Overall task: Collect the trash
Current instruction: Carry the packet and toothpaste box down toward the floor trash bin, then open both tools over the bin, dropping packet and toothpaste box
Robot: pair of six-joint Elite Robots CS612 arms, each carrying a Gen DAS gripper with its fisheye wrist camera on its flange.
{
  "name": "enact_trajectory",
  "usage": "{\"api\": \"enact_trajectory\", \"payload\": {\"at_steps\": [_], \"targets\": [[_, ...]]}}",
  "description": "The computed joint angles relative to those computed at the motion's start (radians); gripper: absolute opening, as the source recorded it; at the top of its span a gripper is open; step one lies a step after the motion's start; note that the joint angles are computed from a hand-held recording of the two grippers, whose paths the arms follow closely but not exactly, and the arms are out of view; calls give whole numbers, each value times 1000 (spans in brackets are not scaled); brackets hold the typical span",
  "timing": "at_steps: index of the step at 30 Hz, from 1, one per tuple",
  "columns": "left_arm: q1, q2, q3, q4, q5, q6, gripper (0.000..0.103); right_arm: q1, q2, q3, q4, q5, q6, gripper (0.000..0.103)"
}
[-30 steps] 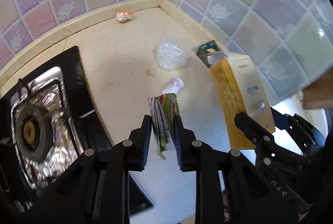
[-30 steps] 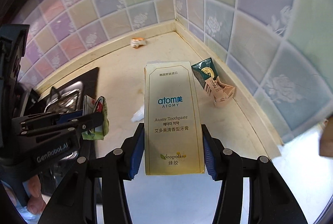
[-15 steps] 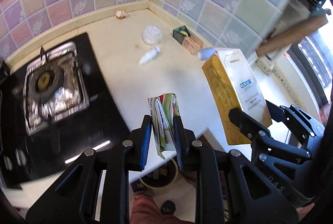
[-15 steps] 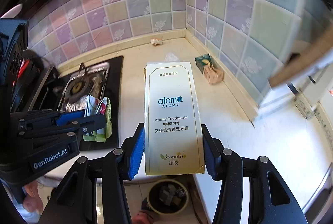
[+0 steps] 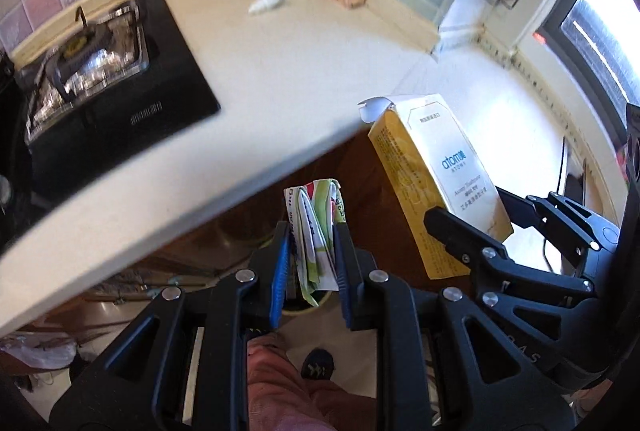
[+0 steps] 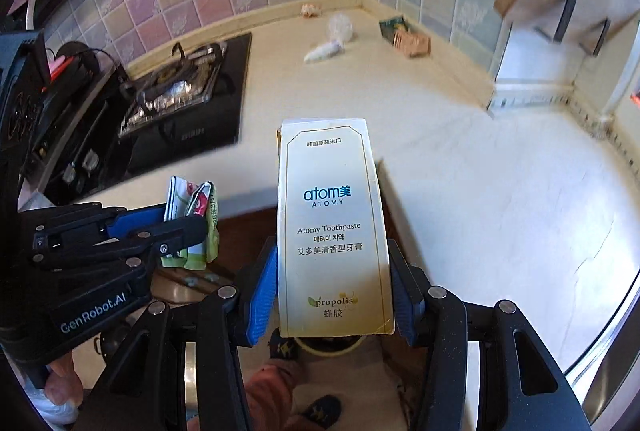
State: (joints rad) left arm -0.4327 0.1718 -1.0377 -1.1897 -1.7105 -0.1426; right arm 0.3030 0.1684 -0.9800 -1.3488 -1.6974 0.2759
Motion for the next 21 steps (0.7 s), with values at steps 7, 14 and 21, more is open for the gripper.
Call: {"api": "enact_trajectory", "payload": {"at_steps": [7, 14, 21], "targets": [[4, 100, -67, 92, -61, 6, 19, -12, 115, -105, 127, 93, 80, 50], [9, 196, -62, 121, -107, 11, 19, -24, 247, -173, 196, 151, 153, 50], [6, 267, 5, 51, -104, 35, 23, -34, 362, -177, 157, 139, 158, 51]]}}
